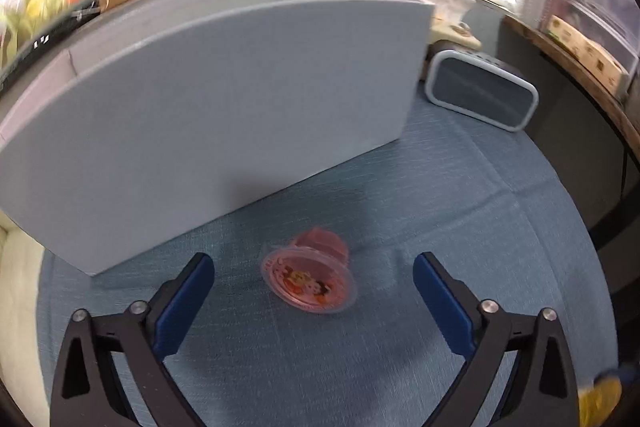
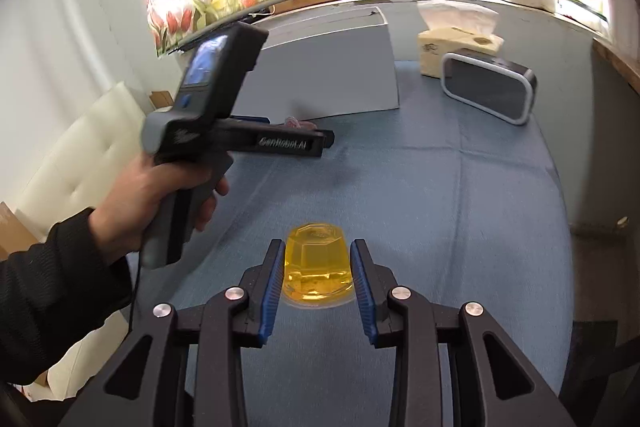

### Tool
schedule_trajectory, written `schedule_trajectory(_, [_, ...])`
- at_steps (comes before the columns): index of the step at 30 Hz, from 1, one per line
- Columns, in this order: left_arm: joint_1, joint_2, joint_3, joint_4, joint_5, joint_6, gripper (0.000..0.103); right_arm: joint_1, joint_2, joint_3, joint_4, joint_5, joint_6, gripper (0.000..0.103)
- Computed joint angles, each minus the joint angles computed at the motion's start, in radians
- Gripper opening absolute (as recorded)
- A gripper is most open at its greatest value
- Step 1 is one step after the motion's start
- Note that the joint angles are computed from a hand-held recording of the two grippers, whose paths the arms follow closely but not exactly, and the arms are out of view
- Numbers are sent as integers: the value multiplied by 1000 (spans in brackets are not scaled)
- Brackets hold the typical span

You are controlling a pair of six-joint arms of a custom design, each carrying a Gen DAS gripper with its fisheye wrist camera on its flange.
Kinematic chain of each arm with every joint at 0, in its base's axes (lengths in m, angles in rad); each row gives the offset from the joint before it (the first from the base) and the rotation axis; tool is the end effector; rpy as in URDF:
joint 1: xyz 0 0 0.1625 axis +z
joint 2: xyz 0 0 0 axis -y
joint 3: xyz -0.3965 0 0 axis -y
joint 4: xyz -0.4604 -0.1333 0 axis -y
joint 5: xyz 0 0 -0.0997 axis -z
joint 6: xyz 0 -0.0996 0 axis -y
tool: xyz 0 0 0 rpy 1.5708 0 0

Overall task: Organize snacks
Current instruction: 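Grasp the last red jelly cup with the left gripper while the right gripper holds the yellow cup, then carry both jelly cups into the white box and open both grippers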

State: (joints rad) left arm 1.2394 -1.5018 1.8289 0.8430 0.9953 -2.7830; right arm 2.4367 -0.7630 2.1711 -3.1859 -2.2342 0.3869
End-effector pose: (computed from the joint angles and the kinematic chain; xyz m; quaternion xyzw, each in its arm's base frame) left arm 0.0458 -0.4431 0.2943 0.2647 0.9034 -0.1870 0.2807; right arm 0.4083 -0.2529 -0.0741 0.1904 -0.9216 0.2690 0.2051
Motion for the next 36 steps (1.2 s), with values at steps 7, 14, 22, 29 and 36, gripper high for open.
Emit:
schedule_trajectory(7, [18, 29, -24, 50, 12, -19, 48, 1, -8, 31, -60, 12, 28, 36])
schedule_trajectory(14, [5, -83, -6, 92, 80, 0, 48, 19, -8, 23, -100, 3, 9, 36])
schedule_trajectory(22, [-56, -228, -115, 179, 123, -23, 48, 2, 34, -103, -104, -2, -111, 36])
schedule_trajectory(29, [-42, -106, -348, 199, 95, -31, 48, -45, 134, -373, -48, -2, -299, 36])
schedule_trajectory(36, [46, 78, -527, 241, 125, -9, 48, -107, 278, -687, 106, -22, -398, 36])
